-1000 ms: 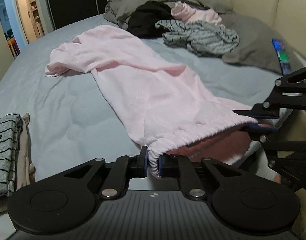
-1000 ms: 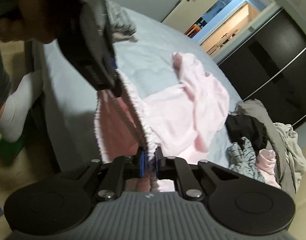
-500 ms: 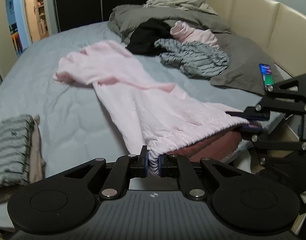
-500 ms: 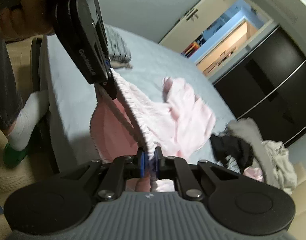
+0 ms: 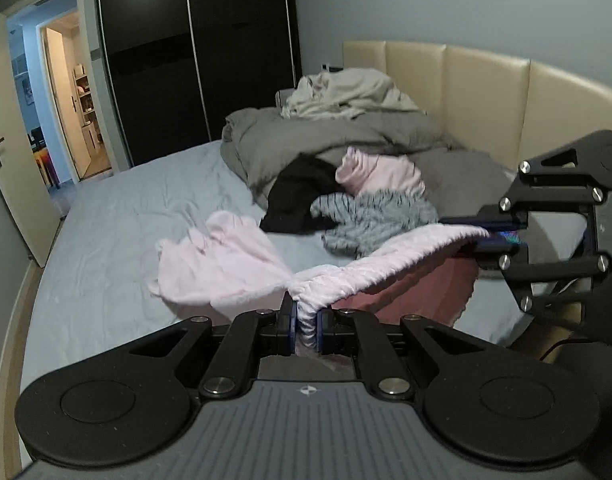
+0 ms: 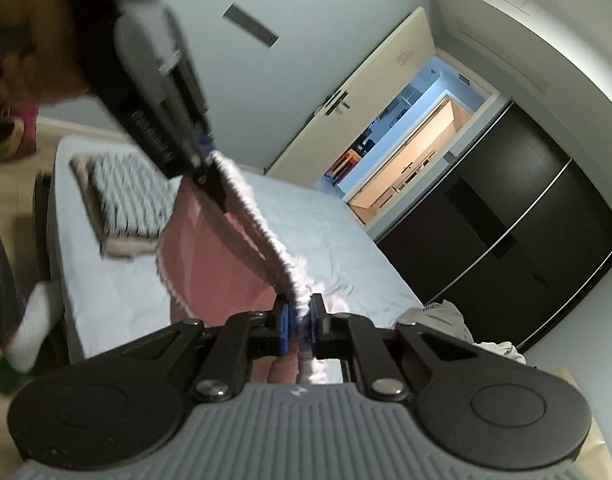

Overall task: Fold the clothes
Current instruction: 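Raise the pink sleepsuit by its elastic cuff end with both grippers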

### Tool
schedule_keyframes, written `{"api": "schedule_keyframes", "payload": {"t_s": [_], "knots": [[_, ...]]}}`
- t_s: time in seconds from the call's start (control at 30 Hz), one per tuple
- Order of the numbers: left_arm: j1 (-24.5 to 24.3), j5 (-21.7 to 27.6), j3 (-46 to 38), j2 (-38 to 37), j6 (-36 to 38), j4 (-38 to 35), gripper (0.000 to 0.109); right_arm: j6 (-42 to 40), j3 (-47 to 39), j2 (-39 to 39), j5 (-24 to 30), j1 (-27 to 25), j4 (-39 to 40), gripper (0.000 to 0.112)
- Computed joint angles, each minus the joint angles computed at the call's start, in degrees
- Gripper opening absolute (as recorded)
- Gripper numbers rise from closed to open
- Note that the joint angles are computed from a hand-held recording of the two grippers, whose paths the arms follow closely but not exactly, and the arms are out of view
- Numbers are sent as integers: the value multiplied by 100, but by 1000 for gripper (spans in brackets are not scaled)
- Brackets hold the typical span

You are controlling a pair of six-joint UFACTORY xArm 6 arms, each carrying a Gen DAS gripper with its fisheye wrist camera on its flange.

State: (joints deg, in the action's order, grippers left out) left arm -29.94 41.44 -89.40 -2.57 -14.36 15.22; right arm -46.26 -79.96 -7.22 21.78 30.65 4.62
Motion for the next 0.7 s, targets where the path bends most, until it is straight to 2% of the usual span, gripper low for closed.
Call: {"api": "schedule_keyframes", "payload": {"t_s": [0.17, 0.27, 0.43, 0.6, 0.7], "knots": [[-64, 604, -1074, 443, -206, 23, 7, -304, -1275, 311, 1065, -115, 310, 11], [-156, 866, -1380, 534, -416, 120, 7, -461, -1807, 458, 1540, -172, 423, 11], [-369, 1455, -1856, 698, -505, 353, 7, -808, -2128, 545, 1906, -290, 752, 11], [-481, 1755, -1947, 661, -736, 549, 7, -880, -2100, 529, 1940, -242, 720, 11], [-464, 1840, -1802, 491, -717, 421, 7, -906, -2038, 395, 2066, -191, 654, 11]]}}
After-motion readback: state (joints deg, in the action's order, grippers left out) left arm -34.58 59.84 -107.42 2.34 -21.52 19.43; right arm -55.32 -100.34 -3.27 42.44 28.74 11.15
